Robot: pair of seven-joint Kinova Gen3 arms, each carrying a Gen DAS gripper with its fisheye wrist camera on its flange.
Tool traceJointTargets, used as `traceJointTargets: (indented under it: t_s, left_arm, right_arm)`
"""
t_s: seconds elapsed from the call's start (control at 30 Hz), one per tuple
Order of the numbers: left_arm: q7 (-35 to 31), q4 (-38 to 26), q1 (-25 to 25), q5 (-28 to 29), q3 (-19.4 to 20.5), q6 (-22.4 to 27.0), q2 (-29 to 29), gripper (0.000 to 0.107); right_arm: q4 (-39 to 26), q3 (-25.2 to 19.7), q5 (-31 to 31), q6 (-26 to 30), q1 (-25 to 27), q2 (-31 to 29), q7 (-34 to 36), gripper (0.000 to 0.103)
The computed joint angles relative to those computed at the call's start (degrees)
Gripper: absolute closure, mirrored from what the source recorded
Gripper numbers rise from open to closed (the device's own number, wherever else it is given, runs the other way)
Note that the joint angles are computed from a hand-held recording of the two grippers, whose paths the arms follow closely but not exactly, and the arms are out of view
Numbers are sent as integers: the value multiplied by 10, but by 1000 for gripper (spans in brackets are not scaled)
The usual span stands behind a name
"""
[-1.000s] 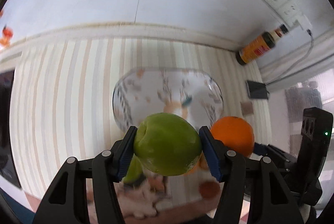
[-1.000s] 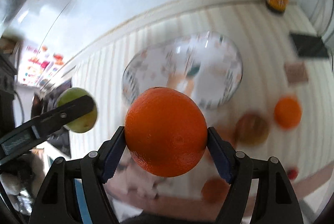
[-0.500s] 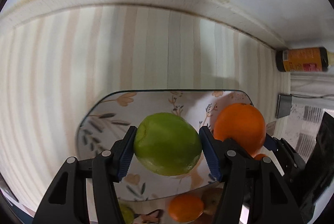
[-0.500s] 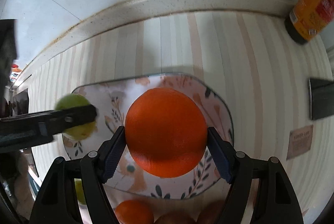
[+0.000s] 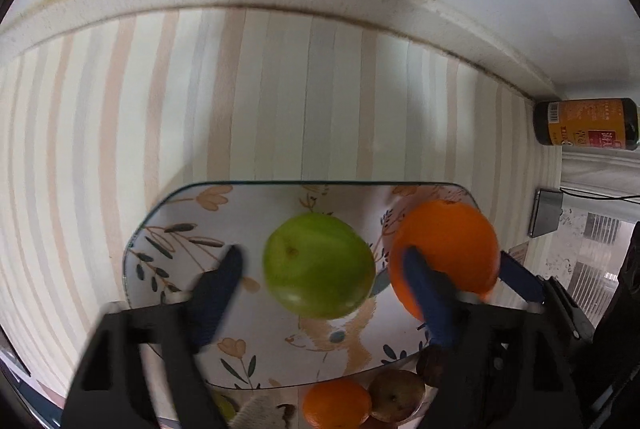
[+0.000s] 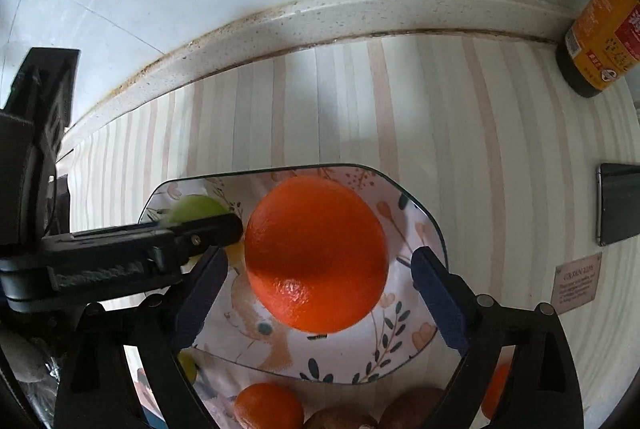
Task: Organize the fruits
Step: 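Carry the green apple and orange onto the floral plate and open both grippers, then grasp the red apple with the right gripper while the left gripper grasps the second green apple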
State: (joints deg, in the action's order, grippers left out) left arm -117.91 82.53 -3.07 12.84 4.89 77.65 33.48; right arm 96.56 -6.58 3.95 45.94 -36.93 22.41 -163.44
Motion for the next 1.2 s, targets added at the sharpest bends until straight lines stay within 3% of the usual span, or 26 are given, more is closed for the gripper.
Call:
traceJointTargets:
  t_s: [0.17,0.4,0.57,0.7,1.2]
  left_arm:
    - [-25,28,-10,-1,-2,-34,-47,17]
    - [-69,138,-31,-26,-28,-131,-177,17]
    - [-116,197,-59,-20,-49,-152,-246,17]
    - [-159,219,-83,-2,-71,-134,-290,17]
    - [-281,229,-143,41,-148,-41,-387,17]
  right_arm:
    - [-15,5,20,46,-24,-11,-35,6]
    - [-47,-10,57,136,-69,-25,-97,6]
    - [-64,-23,87,187,-114,-35,-161,6]
    - [-79,-41,70,221,-121,-46,-174,6]
    - [-186,-70,135,343,-227,-55,-270,6]
